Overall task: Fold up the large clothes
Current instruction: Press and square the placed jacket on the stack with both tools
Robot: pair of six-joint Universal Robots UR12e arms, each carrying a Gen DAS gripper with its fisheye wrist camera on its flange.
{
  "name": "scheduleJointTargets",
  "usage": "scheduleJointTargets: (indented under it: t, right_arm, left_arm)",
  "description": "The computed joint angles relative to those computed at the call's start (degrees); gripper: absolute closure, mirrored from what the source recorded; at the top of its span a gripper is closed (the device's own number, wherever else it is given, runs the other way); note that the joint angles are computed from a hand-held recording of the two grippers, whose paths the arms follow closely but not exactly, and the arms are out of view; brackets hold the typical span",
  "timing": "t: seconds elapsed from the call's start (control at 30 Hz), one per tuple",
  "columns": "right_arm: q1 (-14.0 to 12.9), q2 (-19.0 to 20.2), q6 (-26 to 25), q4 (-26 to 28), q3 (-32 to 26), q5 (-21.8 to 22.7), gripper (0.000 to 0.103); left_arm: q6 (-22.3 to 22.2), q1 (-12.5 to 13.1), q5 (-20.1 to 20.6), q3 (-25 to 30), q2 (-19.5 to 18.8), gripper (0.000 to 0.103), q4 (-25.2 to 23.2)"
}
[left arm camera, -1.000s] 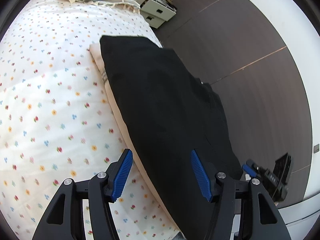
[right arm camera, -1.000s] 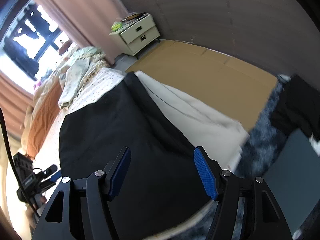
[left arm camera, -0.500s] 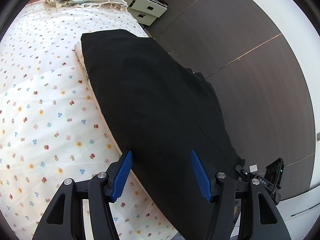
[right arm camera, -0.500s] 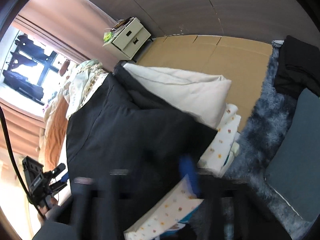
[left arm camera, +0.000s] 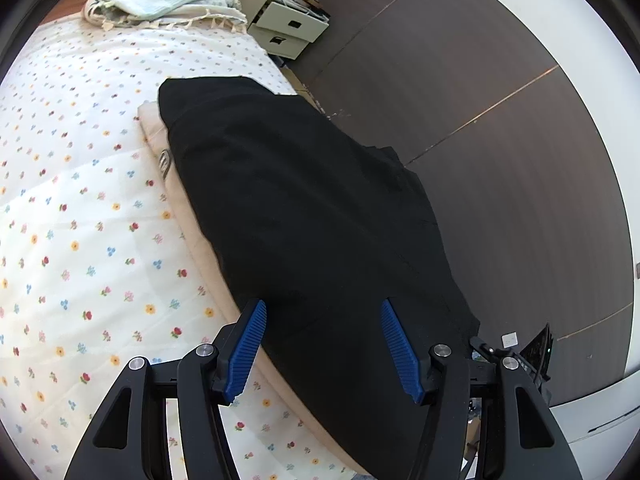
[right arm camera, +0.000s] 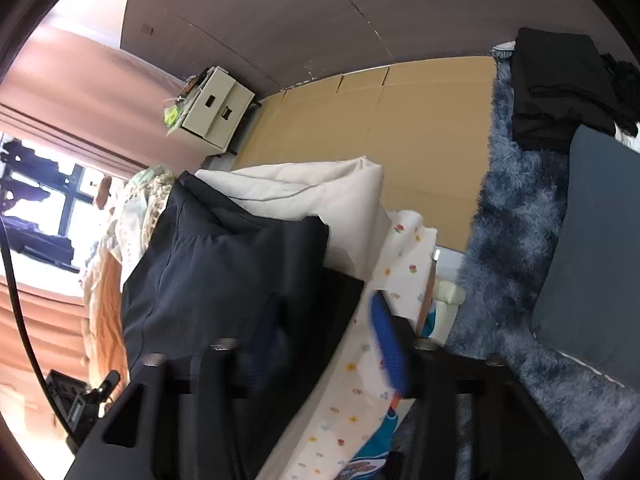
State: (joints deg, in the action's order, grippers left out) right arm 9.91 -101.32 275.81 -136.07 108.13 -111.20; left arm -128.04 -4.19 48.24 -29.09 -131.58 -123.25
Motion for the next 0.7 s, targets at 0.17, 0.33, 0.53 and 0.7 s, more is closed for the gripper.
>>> scheduleJointTargets:
  t: [0.17,0.33,0.53,0.7]
  right_arm:
    - [-0.1,0.67,0.13,-11.88,3.98,1.9,0.037]
    - [-0.51,1.88,-3.22,-15.06,3.72,2.33,0.069]
    - [-1.76,1.42,-5.4,-10.93,1.99,2.25,0.09]
    - [-2.59,1.46,-5.01,-7.13,0.78,1.54,0.09]
  left_arm:
    - [-0.42,0.26,0.06,1.85,-1.24,0.042,-0.82]
    - [2.0,0.6,0.38,3.32,-2.02,0.042,-3.03]
    - [2.1,0.41,0.26,2.92,-2.16,0.048,-3.62]
    - [0.19,-0.06,-0.26,1.35,-1.51,0.048,-1.73]
